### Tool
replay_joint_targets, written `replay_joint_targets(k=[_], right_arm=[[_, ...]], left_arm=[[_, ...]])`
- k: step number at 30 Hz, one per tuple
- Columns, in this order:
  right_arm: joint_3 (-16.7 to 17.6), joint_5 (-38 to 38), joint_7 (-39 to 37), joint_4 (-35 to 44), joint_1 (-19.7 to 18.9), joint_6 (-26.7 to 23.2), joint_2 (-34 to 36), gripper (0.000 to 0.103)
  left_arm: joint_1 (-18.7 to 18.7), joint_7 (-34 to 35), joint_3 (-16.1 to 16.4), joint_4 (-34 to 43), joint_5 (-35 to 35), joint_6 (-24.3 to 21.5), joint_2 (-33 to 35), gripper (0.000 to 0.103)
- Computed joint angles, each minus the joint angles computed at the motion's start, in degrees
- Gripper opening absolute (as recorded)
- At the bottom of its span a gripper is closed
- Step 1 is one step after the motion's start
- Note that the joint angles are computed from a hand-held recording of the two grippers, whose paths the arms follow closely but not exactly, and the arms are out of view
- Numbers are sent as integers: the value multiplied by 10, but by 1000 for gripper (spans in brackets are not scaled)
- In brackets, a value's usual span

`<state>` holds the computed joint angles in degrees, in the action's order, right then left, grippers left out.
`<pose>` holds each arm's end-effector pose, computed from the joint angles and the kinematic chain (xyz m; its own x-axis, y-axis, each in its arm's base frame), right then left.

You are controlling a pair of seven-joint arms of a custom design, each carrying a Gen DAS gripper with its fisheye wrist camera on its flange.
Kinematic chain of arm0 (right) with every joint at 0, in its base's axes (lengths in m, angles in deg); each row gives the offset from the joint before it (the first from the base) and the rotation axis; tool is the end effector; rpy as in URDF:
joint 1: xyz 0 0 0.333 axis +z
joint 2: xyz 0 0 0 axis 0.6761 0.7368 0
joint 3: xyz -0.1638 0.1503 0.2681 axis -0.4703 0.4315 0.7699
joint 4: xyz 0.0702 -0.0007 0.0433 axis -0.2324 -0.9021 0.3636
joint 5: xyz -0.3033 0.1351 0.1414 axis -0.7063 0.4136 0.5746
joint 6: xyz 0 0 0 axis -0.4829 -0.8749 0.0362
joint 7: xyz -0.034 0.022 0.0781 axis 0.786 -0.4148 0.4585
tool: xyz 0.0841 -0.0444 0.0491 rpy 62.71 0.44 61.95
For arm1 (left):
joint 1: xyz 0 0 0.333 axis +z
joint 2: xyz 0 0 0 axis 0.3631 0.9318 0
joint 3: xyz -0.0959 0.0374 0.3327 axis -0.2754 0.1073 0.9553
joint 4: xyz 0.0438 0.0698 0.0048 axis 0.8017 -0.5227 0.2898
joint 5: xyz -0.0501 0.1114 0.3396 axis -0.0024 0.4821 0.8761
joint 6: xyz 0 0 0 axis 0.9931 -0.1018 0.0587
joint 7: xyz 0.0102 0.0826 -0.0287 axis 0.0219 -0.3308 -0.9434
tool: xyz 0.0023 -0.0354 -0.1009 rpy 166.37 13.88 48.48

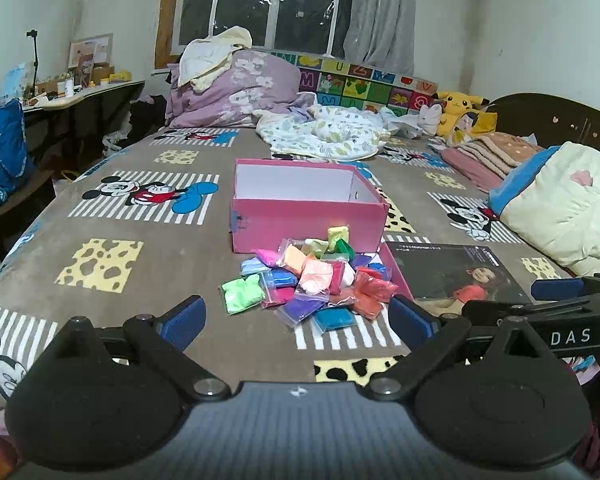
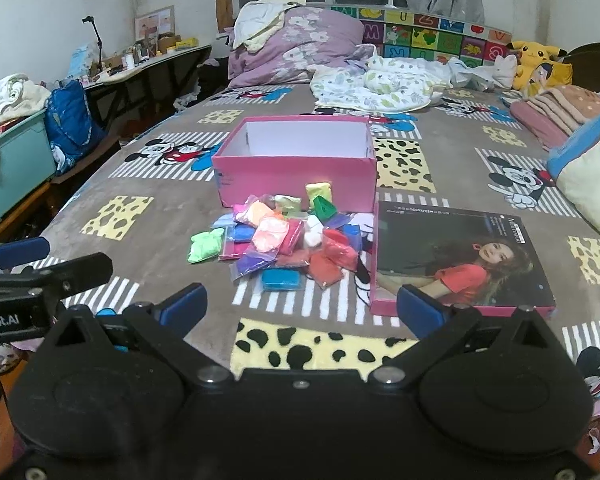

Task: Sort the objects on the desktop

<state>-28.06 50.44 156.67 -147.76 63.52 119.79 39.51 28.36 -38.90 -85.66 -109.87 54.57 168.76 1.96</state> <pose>0.4939 0.2123 0.5156 0.4020 -0.9137 -0.0592 -0.5832 -0.2056 -0.7859 0.4283 -0.0878 0.5209 0.1311 -0.9848 0.1142 -0.5163 -0.1662 -0.8402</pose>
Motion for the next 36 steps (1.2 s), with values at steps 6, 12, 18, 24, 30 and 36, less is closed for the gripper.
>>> replay_joint_targets(k=[6, 12, 18, 24, 30, 36], right_arm=[[-7, -43, 37, 3, -2, -2, 7, 103], [-8, -29, 27, 5, -1, 0, 13, 103], [-13, -34, 34, 6, 0, 1, 16, 103], [-14, -24, 27, 7, -1, -2, 18, 103], [-15, -18, 23, 9, -2, -4, 20, 103], [-18, -20, 26, 11, -3, -9, 21, 103]], left_arm=[[-1, 2, -7, 5, 5, -16, 4, 98], [-9, 11, -3, 6, -1, -17, 8, 98], [-12, 26, -3, 6, -11, -18, 13, 98], [-13, 42, -4, 7, -22, -18, 19, 98], [-12, 54, -6, 9, -32, -19, 23, 98], [-13, 58, -7, 12, -34, -19, 28, 98]])
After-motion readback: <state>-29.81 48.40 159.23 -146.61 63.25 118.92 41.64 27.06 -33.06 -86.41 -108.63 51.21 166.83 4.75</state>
